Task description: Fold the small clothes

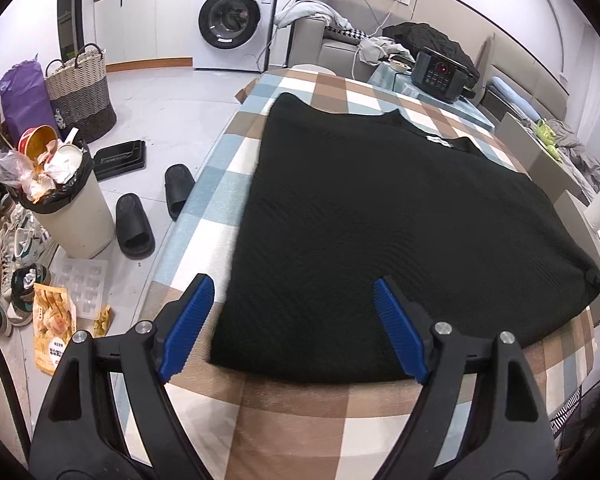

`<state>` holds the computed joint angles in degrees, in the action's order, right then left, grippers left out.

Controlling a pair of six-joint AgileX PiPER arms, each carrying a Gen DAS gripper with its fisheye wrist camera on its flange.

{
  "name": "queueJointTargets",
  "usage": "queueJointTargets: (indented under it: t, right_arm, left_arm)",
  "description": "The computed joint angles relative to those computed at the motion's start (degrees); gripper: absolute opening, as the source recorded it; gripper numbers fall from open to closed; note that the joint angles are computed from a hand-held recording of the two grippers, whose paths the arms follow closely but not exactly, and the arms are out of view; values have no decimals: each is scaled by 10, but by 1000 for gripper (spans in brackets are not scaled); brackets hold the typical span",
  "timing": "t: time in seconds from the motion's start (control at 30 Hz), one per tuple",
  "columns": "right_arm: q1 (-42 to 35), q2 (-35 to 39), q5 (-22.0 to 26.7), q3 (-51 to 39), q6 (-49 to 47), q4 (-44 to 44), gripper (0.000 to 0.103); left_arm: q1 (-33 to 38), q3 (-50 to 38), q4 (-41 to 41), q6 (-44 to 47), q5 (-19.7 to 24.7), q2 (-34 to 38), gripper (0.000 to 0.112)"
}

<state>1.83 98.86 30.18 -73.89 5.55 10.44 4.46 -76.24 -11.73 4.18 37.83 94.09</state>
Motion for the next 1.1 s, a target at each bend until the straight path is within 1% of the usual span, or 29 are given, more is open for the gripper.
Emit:
queueJointTargets:
  t: [0.07, 0.1, 0.17, 0.2, 0.23, 0.27, 0.3, 0.37, 0.43, 0.47, 0.5, 0.57, 0.6, 0.63, 0.67, 0.7, 0.73, 0.77, 0.8, 0.83, 0.93, 1.03, 1.1]
  right_arm:
    - [-3, 20, 31, -17, 15, -28, 11]
    - [-5, 26, 36, -21, 14, -26, 12]
    - [-15, 32, 38, -22, -6, 3, 14]
    - [-20, 32, 37, -21, -10, 15, 19]
    - [-27, 32, 38, -21, -23, 36, 21]
    - [-29, 30, 34, -16, -28, 46, 27]
    - [-34, 28, 30, -12, -35, 60, 35]
    - [-44, 22, 18, 1, -62, 103, 43]
    - [-51, 23, 15, 6, -83, 133, 43]
    - [-53, 24, 9, 9, -96, 149, 43]
    - [-56, 27, 6, 10, -110, 168, 43]
    - [-58, 31, 3, 11, -127, 194, 43]
    - [-55, 32, -1, 12, -136, 202, 43]
    - [-51, 33, -6, 11, -138, 200, 43]
    - [-45, 31, -12, 13, -132, 190, 42]
    - [-37, 30, -21, 15, -120, 172, 39]
    - [-28, 29, -31, 16, -105, 148, 32]
    - [-22, 28, -39, 17, -85, 122, 20]
    - [-20, 29, -45, 16, -73, 106, 16]
    - [-18, 29, -44, 16, -75, 106, 14]
    - [-12, 25, -30, 12, -60, 70, 12]
    - [-10, 17, 6, 5, -67, 52, 12]
    - [-7, 15, 52, -4, -94, 39, 12]
  left_arm:
    - [1, -3, 12, -6, 2, 6, 80]
    - [0, -5, 18, -10, 3, 10, 80]
    - [-2, -14, 32, -21, 14, 23, 80]
    - [-3, -18, 34, -22, 18, 30, 80]
    - [-2, -23, 36, -22, 23, 39, 80]
    - [-2, -22, 36, -22, 23, 42, 80]
    - [-3, -25, 37, -25, 23, 48, 80]
    - [-1, -27, 28, -20, 23, 58, 80]
    - [2, -32, 4, -3, 28, 67, 80]
    - [2, -30, -7, 7, 27, 68, 77]
    - [5, -30, -31, 30, 27, 70, 69]
    - [0, -26, -31, 34, 22, 70, 62]
    - [-3, -22, -29, 35, 14, 68, 52]
    - [-3, -19, -33, 39, 7, 68, 47]
    - [-4, -14, -33, 39, -3, 66, 38]
    - [-3, -8, -36, 41, -12, 62, 26]
    - [0, -1, -44, 50, -20, 58, 19]
    - [5, 3, -59, 63, -22, 54, 15]
    - [9, 7, -74, 78, -24, 51, 13]
    - [11, 10, -80, 85, -29, 48, 13]
    - [10, 20, -77, 87, -35, 37, 12]
    - [17, 45, -82, 106, -37, 16, 12]
    - [23, 65, -86, 119, -37, 0, 12]
